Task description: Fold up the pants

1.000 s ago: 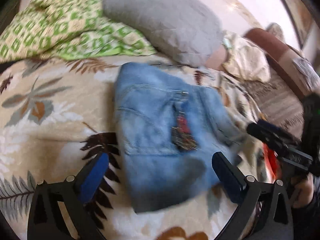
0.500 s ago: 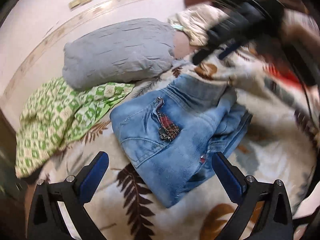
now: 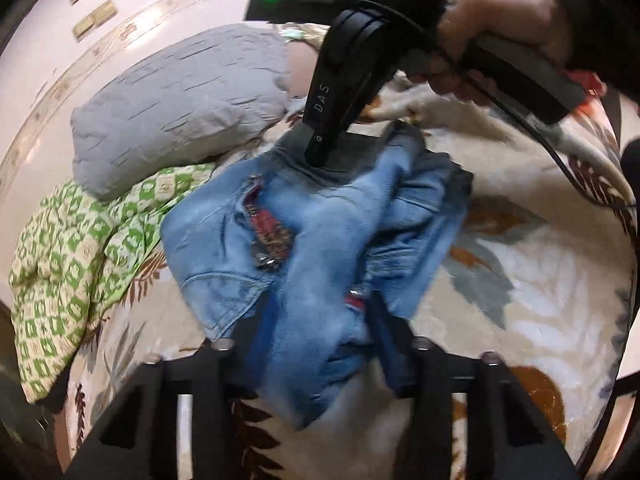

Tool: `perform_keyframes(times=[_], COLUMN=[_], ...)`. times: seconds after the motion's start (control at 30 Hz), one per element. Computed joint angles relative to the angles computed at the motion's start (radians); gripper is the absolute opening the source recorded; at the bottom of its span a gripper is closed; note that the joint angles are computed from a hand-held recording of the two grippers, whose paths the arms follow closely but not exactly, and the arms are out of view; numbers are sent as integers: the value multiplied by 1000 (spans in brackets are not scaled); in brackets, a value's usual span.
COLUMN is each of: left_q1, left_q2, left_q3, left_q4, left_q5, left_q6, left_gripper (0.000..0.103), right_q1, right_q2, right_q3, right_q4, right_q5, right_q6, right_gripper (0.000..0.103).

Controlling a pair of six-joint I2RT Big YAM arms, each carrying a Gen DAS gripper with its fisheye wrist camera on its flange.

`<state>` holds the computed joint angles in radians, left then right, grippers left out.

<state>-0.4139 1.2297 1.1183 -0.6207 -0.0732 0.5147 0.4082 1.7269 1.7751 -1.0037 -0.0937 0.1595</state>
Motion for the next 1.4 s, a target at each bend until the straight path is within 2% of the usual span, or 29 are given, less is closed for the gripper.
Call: perform_keyframes(times=[0.13,0.2,0.27,0.37,0.43,0.47,0.53,0.57,0.6,0.63,0.7,0.73,0.83,0.9,0.93,0.97,1.03,1.07,1.2,1.4], left_q1=[11,25,20,13,13,15,30,39,51,61,95,121,188,233,249,256,259,256,237,228], left_q2=[-9,-4,-5,-7,-16,-21,-35,-37,-44,-59,-61,-55,-13,49,87,123,203,253,384,548], left_q3=[-4,4,2,-1,-8,-10,-1,8,13,16,55,86,169,247,290,328,412,466,608,801], left_q4=[-36,-52,-53,-48,-37,-32,-59,-77,-87,-98,-139,-163,-220,-251,-272,-287,-330,-373,-464,-569], left_q5=[44,79,71,52,50,54,92,105,121,146,196,231,345,407,424,427,406,391,336,301], left_q6=[-20,-56,-73,-76,-89,-99,-153,-180,-208,-236,-298,-349,-470,-583,-638,-668,-721,-739,-766,-779], left_gripper=[32,32,32,32,34,38,61,83,90,90,96,97,97,98,99,103,103,103,103,103], right_q1=[-25,-52,-60,-34,-31,-34,-45,-47,-49,-50,-56,-58,-62,-65,-64,-60,-55,-48,-25,-12], right_q2=[-30,-34,-41,-34,-37,-44,-75,-86,-96,-113,-160,-198,-258,-298,-309,-324,-339,-341,-340,-343], right_q3=[-47,-63,-76,-60,-59,-65,-96,-103,-108,-120,-170,-217,-285,-346,-368,-393,-431,-442,-465,-481], right_q4=[-3,1,15,4,6,18,54,55,53,57,103,158,211,264,277,291,312,313,329,389], right_q5=[35,-4,-26,38,38,26,-23,-34,-38,-45,-86,-102,-149,-184,-192,-193,-202,-193,-143,-170], right_q6=[-26,3,26,7,9,14,34,37,36,33,46,59,80,109,119,131,141,143,146,118], right_gripper=[7,7,7,7,8,10,13,15,26,59,103,103,103,103,103,103,103,103,103,103])
